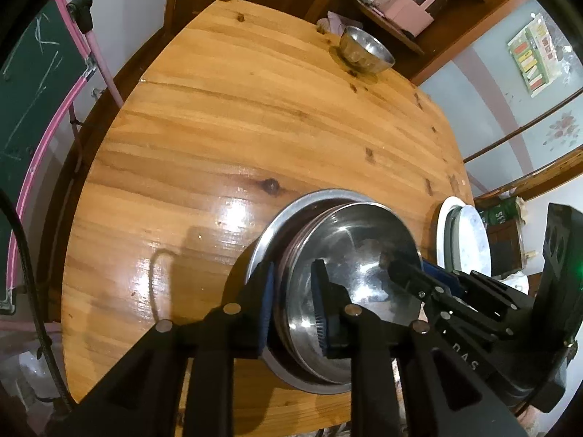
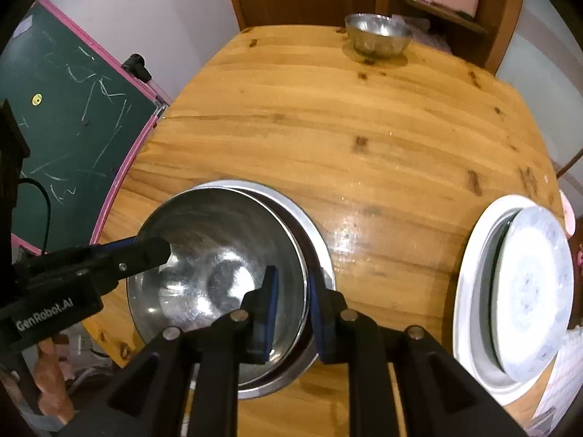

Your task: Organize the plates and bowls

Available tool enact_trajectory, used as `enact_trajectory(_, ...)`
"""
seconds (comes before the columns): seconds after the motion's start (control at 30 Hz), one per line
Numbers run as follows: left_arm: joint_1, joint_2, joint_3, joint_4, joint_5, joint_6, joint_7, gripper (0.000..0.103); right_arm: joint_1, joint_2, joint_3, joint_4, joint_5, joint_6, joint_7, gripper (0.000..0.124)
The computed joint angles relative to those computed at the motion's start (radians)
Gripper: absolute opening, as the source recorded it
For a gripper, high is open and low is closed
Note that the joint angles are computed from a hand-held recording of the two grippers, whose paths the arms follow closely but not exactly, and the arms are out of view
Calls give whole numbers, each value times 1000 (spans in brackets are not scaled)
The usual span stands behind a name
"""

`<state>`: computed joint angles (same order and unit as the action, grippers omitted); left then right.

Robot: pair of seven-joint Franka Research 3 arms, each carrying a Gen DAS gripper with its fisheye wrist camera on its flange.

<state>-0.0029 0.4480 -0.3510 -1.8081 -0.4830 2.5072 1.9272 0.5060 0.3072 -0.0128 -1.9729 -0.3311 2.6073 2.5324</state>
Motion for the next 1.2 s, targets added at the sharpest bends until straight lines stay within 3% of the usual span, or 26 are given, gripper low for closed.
enact_trajectory(0.17,11,-21,-12,-13,-29,26,30,29,22,-10,-23,1,-74,9,61,27)
enact_trajectory(0.5,-2,-43,-6,-7,-28,47,55,35,-1,-54,-21,-48,-128,73,135,27)
enact_trajectory(0.6,-14,-47,0,6,-8,56,52,36,-8,-70,-24,-60,-144,83,152,27)
enact_trajectory(0.77,-27,-48,5,40,20,74,35,49,-30,-105,-21,-93,-173,121,179,27)
enact_trajectory(1.03,-60,-33,10,108,102,80,10,50,-68,-151,-12,-131,-208,165,201,27)
enact_trajectory(1.2,-84,-8,12,189,167,64,-7,58,-92,-183,-11,-121,-280,130,218,27)
